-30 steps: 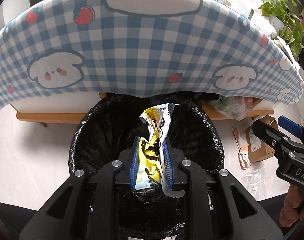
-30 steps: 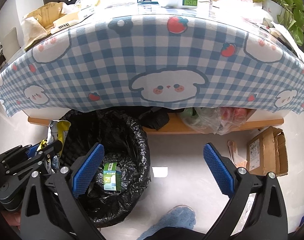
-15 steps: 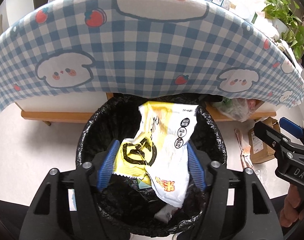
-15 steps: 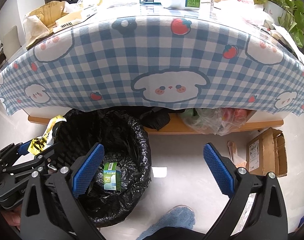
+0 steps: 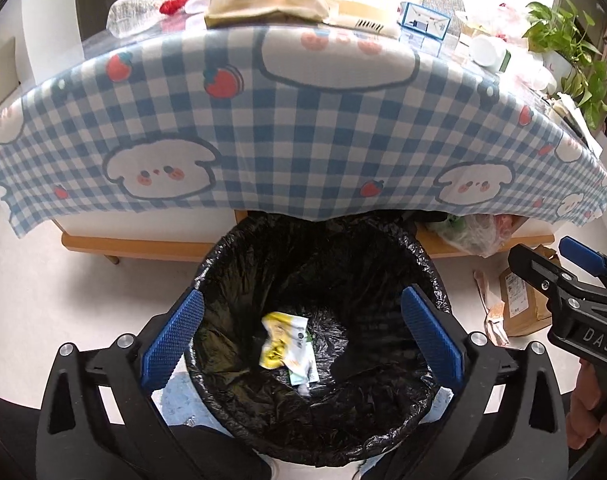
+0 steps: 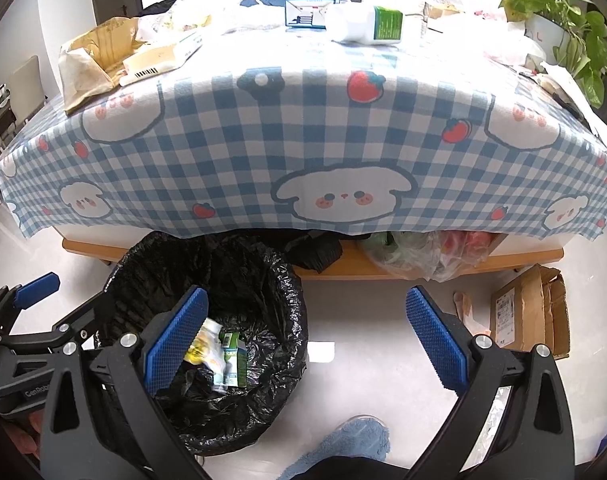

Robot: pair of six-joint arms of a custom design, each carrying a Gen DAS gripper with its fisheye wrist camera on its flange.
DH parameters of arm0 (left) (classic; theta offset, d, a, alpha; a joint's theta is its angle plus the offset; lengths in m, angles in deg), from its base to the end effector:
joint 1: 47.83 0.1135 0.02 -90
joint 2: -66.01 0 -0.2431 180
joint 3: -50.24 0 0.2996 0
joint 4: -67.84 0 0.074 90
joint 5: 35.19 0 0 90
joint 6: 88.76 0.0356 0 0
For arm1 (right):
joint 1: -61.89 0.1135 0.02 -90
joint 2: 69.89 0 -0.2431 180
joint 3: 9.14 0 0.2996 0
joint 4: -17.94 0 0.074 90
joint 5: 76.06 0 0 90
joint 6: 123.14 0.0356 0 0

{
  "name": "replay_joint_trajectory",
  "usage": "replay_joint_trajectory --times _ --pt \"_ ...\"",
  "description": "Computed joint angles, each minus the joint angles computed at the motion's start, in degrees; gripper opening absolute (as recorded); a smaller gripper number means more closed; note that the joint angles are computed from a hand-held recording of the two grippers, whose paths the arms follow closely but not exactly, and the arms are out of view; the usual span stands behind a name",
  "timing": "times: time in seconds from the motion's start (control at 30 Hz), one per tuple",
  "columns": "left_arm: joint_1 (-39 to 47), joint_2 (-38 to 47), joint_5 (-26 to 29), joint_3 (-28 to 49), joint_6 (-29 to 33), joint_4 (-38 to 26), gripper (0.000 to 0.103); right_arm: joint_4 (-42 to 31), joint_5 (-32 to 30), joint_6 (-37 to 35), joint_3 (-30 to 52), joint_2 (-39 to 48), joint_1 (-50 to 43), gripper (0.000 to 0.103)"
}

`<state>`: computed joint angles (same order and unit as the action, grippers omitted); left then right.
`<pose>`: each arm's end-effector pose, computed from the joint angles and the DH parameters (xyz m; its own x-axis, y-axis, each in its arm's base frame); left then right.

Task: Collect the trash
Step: 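Move both open tools back over the table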

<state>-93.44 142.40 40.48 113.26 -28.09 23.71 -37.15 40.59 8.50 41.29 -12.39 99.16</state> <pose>0.2250 -0.2172 0.1890 -0.8079 0.1469 -0.5707 0.2335 0.9690 -0.0812 0.1976 0.1303 0.1881 -0.7748 0.1567 -0.6125 0.1877 0.9821 0.0139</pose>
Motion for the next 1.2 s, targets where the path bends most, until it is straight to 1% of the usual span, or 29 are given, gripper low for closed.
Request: replay_joint_trajectory --times 0.47,0.63,0.83,0.93,1.2 --pt "1.6 -4.0 0.0 5.7 0.4 -8.7 0.097 -6.4 3.6 0.7 6.4 -2.0 1.8 0.095" --pt "2.2 -4.7 -1.3 9.1 1.5 -11.2 0.097 -8.2 5.0 0.2 9.4 -2.2 1.9 0.095" --pt "3.4 -3.3 -1.2 14.8 3.5 -14.5 0.097 -9.8 6.2 -1.3 13.4 -1.5 1.2 0.095" --pt "4.4 -2.3 -0.1 17.2 4.2 -15.6 0.097 -10.2 6.6 -2.5 15.4 -0.9 0.4 0.095" --pt "6.6 1.6 -0.1 23.2 6.9 -16.5 0.097 -8.9 5.4 -7.2 19.2 0.7 -3.9 0.095"
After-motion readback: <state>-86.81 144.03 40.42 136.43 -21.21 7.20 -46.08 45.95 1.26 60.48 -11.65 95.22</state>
